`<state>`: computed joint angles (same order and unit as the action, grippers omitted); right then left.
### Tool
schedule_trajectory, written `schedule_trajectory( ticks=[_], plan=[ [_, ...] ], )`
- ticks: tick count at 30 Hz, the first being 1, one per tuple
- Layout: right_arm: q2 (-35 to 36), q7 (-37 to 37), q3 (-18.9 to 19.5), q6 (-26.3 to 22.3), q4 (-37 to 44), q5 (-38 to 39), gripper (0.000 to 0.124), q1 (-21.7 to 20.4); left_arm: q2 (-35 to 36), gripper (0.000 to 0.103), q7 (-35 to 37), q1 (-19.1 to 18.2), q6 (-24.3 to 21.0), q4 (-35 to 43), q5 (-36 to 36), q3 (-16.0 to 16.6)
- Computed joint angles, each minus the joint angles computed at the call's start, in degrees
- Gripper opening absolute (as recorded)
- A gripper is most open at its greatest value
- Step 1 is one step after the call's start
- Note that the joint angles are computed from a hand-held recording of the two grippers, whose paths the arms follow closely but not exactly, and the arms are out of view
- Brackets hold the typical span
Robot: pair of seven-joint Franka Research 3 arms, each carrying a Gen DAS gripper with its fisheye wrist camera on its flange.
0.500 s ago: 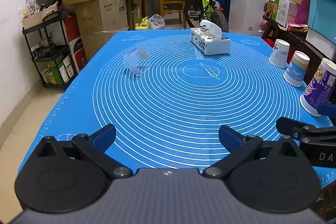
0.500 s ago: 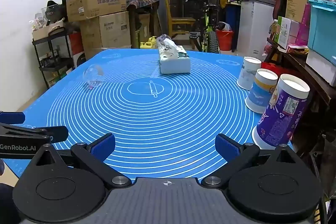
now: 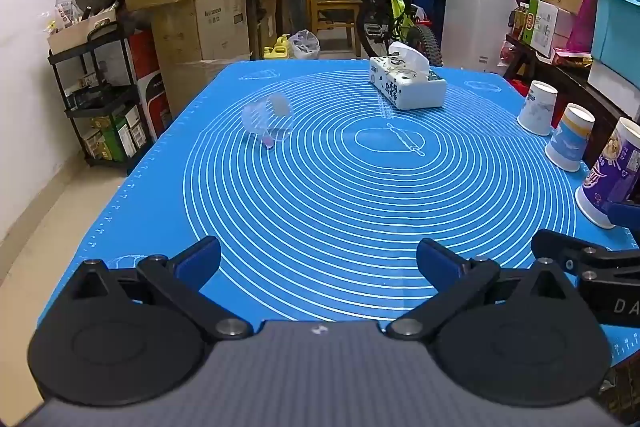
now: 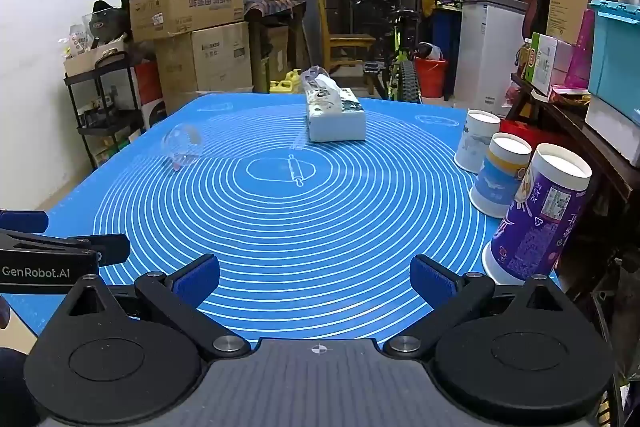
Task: Flip cup upside down
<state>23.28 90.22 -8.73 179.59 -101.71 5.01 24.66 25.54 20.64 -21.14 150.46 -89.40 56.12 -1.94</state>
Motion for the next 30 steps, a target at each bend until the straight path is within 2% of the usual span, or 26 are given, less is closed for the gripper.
schedule_trajectory(
  ticks=[2, 5, 30],
  plan=[
    [0.2, -1.0, 1.9, -0.4, 0.5, 0.7, 0.101, -1.7, 0.1, 0.103, -0.4, -0.2, -0.3, 0.1, 0.1, 0.1],
    [0.3, -1.5, 2.2, -0.8, 0.7, 1.0, 0.101, -2.0, -0.1, 0.103, -0.2, 0.0, -0.3, 0.0, 0.1, 0.0],
    [0.4, -2.6, 2.5, -0.5, 0.5, 1.8, 0.101, -2.2, 0.0, 0.103, -0.4, -0.1, -0.4, -0.1, 0.3, 0.0]
  ],
)
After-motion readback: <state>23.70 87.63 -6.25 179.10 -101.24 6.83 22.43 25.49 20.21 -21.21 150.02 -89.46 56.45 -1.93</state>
